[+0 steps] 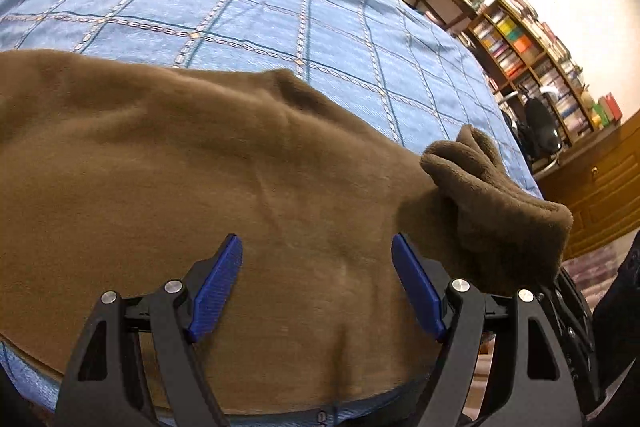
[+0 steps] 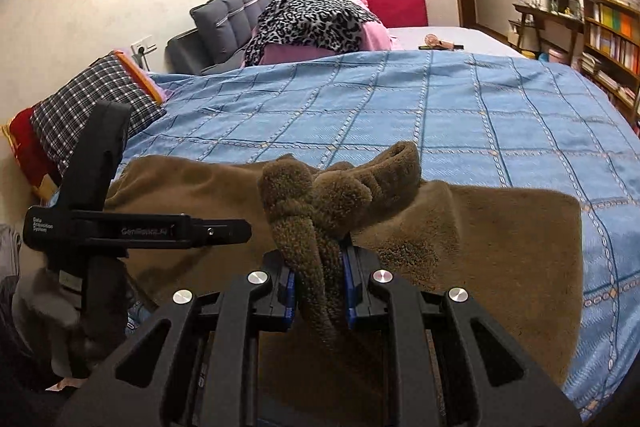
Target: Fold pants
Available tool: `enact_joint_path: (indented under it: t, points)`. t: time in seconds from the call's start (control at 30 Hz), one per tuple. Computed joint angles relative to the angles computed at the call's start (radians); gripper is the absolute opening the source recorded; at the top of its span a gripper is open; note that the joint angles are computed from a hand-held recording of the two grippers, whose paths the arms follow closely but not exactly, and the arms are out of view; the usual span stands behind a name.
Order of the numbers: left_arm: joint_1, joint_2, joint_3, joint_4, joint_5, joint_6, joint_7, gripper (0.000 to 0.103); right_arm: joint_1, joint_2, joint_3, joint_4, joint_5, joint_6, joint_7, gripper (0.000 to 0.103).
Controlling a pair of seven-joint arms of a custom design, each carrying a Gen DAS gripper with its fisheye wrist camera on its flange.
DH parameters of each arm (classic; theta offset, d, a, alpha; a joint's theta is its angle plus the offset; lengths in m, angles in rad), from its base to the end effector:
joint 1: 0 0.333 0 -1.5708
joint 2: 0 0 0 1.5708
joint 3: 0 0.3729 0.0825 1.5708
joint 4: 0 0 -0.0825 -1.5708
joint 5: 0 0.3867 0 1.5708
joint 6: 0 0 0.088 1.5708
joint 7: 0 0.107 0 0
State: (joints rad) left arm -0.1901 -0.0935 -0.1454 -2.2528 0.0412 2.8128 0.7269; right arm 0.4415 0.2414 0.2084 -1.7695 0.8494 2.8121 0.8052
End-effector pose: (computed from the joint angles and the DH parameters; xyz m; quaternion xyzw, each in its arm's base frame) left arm 0.5178 -0.1852 0.5339 -0.8072 0.4954 -0.3105 0.0810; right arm 0.5758 0.3725 0.5604 -0.8030 0.3810 -0.0655 0.4536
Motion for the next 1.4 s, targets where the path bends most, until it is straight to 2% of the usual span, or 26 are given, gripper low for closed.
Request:
enact_joint_path:
  t: [0.13,0.3,0.4,0.5,0.53,0.57,0.6,0.63,0.67,0.77,0.87,1.07,1.17,1.27,1.33,1.4]
  points:
    - [0.016,-0.015,0.004,-0.015,0.033,0.009,-0.034,0.077,0.003,0.007,0.010,0.011,0.009,-0.016,-0.036,0.018]
    - [0.018,-0.026,0.016,-0.028,0.035,0.015,-0.042,0.077,0.041,0.054,-0.007,0.026,-0.088,-0.023,0.005,0.018]
    - [0.014,-0.034,0.022,-0.036,0.025,0.009,-0.034,0.077,0.044,0.074,-0.012,0.038,-0.131,-0.069,0.031,0.019]
    - [0.013,-0.040,0.022,-0.039,0.028,0.006,-0.035,0.077,0.027,0.078,0.003,0.037,-0.116,-0.098,0.009,0.023]
    - [0.014,-0.041,0.023,-0.038,0.029,0.004,-0.036,0.077,0.013,0.081,0.010,0.045,-0.101,-0.136,-0.007,0.032]
    - [0.015,-0.041,0.023,-0.038,0.032,0.003,-0.039,0.077,-0.004,0.081,0.023,0.051,-0.071,-0.176,-0.037,0.049]
    - [0.015,-0.040,0.024,-0.036,0.033,0.003,-0.040,0.077,-0.037,0.079,0.044,0.059,-0.014,-0.250,-0.092,0.057]
    - [0.016,-0.041,0.024,-0.035,0.034,0.002,-0.043,0.077,-0.049,0.070,0.046,0.054,0.016,-0.289,-0.129,0.067]
    - [0.016,-0.040,0.024,-0.033,0.034,0.002,-0.044,0.077,-0.053,0.057,0.045,0.042,0.031,-0.317,-0.174,0.069]
    - [0.005,-0.035,0.033,-0.025,-0.001,0.007,-0.011,0.077,-0.054,0.035,0.029,0.029,0.053,-0.393,-0.249,0.069]
    - [-0.007,-0.021,0.037,-0.005,-0.049,0.005,0.035,0.077,-0.057,0.020,0.015,0.025,0.112,-0.428,-0.280,0.069]
    - [-0.020,0.025,0.028,0.054,-0.175,0.017,0.167,0.083,-0.048,0.026,-0.013,0.037,0.154,-0.369,-0.225,0.069]
    - [-0.005,0.053,0.009,0.096,-0.161,-0.001,0.185,0.083,-0.052,0.056,-0.013,0.065,0.159,-0.387,-0.177,0.069]
    - [0.007,0.081,-0.006,0.134,-0.199,-0.024,0.240,0.084,-0.065,0.091,-0.001,0.108,0.165,-0.456,-0.173,0.069]
    - [0.015,0.099,-0.017,0.158,-0.266,-0.045,0.308,0.084,-0.075,0.121,0.005,0.146,0.151,-0.549,-0.171,0.070]
    - [0.025,0.112,-0.030,0.174,-0.334,-0.060,0.372,0.084,-0.073,0.147,0.007,0.173,0.126,-0.607,-0.166,0.071]
